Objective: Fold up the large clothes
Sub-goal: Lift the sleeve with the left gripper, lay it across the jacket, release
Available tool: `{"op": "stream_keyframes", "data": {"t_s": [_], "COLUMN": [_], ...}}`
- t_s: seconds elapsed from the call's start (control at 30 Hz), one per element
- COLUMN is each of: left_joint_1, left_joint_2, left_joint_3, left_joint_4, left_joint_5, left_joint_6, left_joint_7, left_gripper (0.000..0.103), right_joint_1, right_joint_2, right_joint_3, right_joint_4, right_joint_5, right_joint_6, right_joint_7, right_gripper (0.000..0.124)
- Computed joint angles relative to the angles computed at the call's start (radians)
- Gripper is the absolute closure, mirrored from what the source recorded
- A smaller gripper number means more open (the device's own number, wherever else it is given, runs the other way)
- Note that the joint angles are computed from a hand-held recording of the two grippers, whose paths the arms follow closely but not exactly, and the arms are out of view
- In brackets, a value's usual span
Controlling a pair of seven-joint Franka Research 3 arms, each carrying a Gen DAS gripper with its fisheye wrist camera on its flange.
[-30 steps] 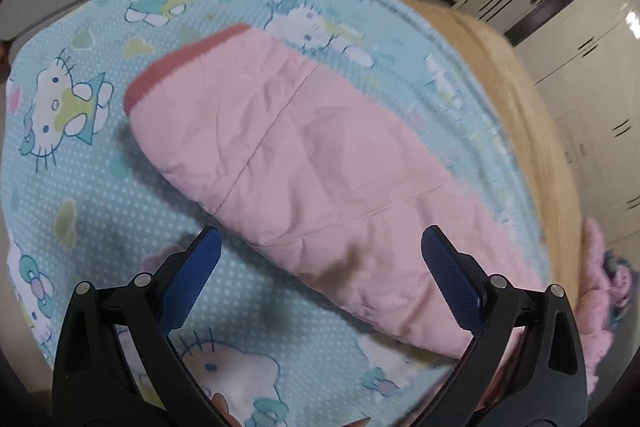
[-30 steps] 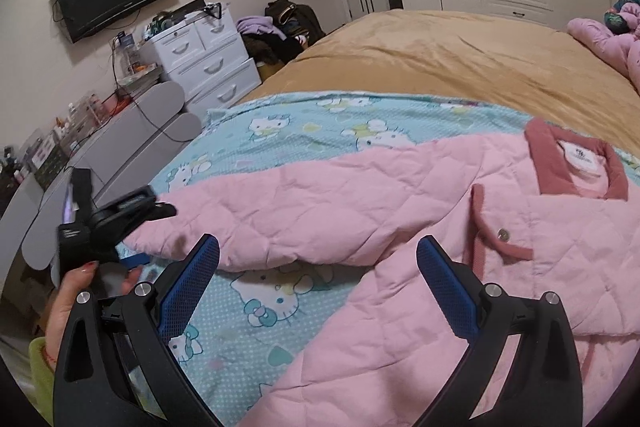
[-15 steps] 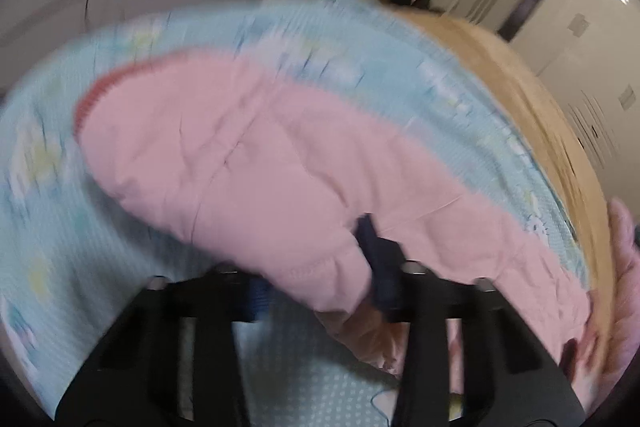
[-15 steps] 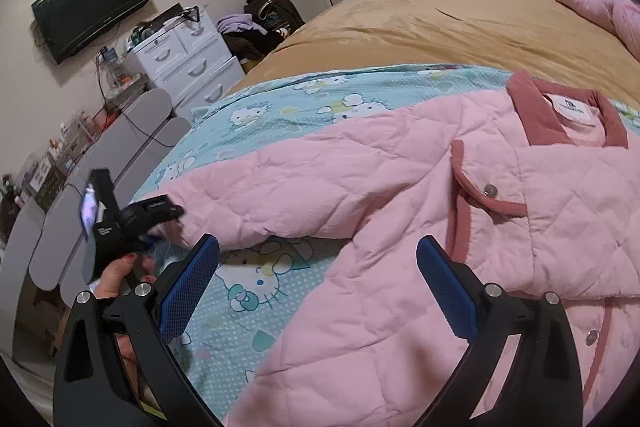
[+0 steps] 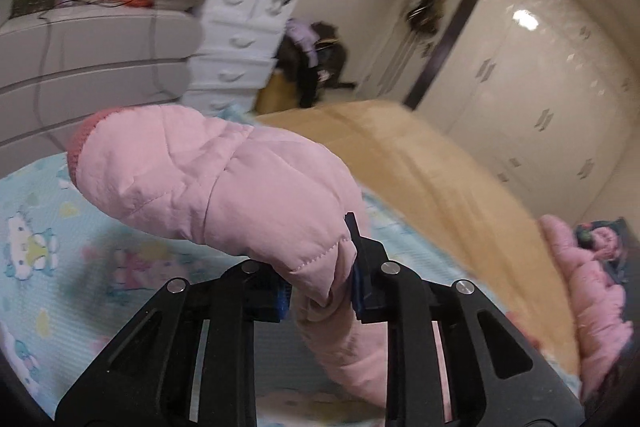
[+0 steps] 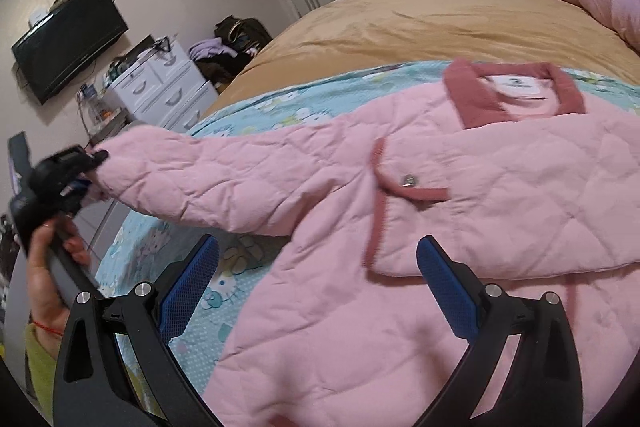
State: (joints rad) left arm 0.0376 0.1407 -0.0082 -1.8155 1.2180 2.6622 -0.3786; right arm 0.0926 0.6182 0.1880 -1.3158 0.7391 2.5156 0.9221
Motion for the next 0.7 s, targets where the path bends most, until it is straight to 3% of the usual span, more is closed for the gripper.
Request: {"op": "stream_keyframes", "data": {"t_s": [0.33, 0.4, 0.7], "left_joint_1": [-0.077, -0.09, -0.154], "left_joint_2": [0.063, 0.084, 0.28], "left_joint_3": [-0.013, -0.01, -0.003], "left_joint_4": [0.143, 0.172, 0.398], "left_joint_5": [0.156, 0.188, 0.058], "left_joint_6": [0.055, 0.097, 0.294], "left_joint_7": [-0.028, -0.045, 0.18], "left_gripper": [0.09, 0.09, 0.09], "right_joint_1": [-0.066, -0.081, -0.129], "right_joint_2": [-0.011, -0.009, 0.089], "right_joint_3": [-0.012, -0.011, -0.033], "right_joint_4": [-0.014, -0.017, 0.139], "right_joint_5": [0.061, 0.076, 0.052], "right_joint_6": [0.014, 0.031, 0.012], "right_joint_7": [-0.009, -0.017, 0.107], "right_gripper": [0.025, 0.025, 0.025]}}
